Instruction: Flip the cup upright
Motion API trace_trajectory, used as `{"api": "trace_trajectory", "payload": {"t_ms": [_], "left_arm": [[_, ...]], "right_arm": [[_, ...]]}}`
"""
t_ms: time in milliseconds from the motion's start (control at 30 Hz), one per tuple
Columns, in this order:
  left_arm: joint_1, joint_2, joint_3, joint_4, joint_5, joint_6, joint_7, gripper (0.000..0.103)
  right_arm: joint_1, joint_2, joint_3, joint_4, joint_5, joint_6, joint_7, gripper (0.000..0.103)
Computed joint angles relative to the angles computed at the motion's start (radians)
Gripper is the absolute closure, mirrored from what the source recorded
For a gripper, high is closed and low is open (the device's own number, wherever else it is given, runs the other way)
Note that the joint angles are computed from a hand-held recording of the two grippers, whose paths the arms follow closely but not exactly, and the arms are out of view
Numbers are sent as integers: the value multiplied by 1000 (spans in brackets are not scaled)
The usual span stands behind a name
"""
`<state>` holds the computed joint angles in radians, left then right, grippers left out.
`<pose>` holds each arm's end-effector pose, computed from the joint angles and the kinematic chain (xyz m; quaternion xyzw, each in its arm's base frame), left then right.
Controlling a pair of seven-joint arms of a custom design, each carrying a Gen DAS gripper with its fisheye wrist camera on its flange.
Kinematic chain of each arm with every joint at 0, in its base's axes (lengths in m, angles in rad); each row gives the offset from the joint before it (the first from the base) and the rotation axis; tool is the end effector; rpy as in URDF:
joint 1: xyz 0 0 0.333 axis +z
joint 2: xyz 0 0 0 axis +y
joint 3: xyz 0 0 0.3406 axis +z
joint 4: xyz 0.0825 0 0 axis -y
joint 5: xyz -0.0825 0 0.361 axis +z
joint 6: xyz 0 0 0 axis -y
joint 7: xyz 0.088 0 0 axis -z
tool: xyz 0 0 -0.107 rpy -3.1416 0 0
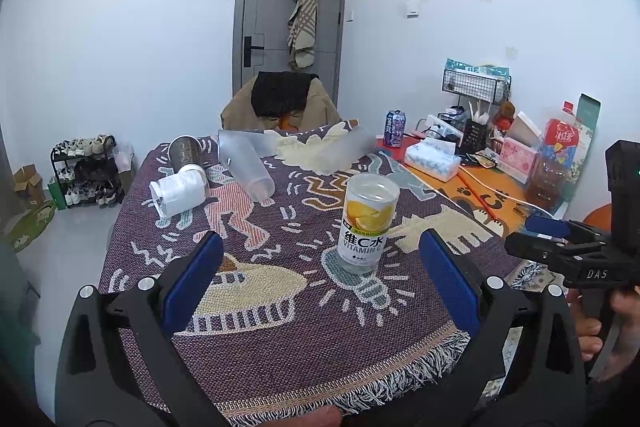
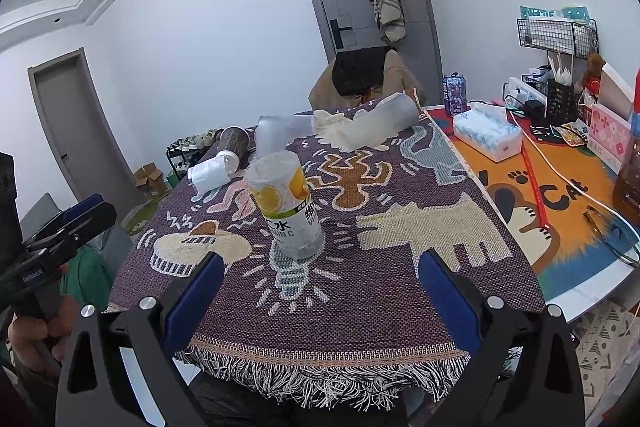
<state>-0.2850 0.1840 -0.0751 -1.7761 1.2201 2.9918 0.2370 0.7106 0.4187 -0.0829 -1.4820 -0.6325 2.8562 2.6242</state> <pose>0.5656 -0.2799 0.5707 -0.5523 0.6380 -0.4281 0.3236 0.5531 0.4573 0.5716 -0.6521 0.5780 -0.2034 0.4464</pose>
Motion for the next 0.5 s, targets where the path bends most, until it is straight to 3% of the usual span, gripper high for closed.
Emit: {"api": "trace_trajectory", "payload": {"t_ms": [500], "left_arm": [[-5, 1, -1, 5, 26, -13, -20, 6]], "right_arm": [[-3, 1, 3, -2, 20, 7, -18, 7]]}}
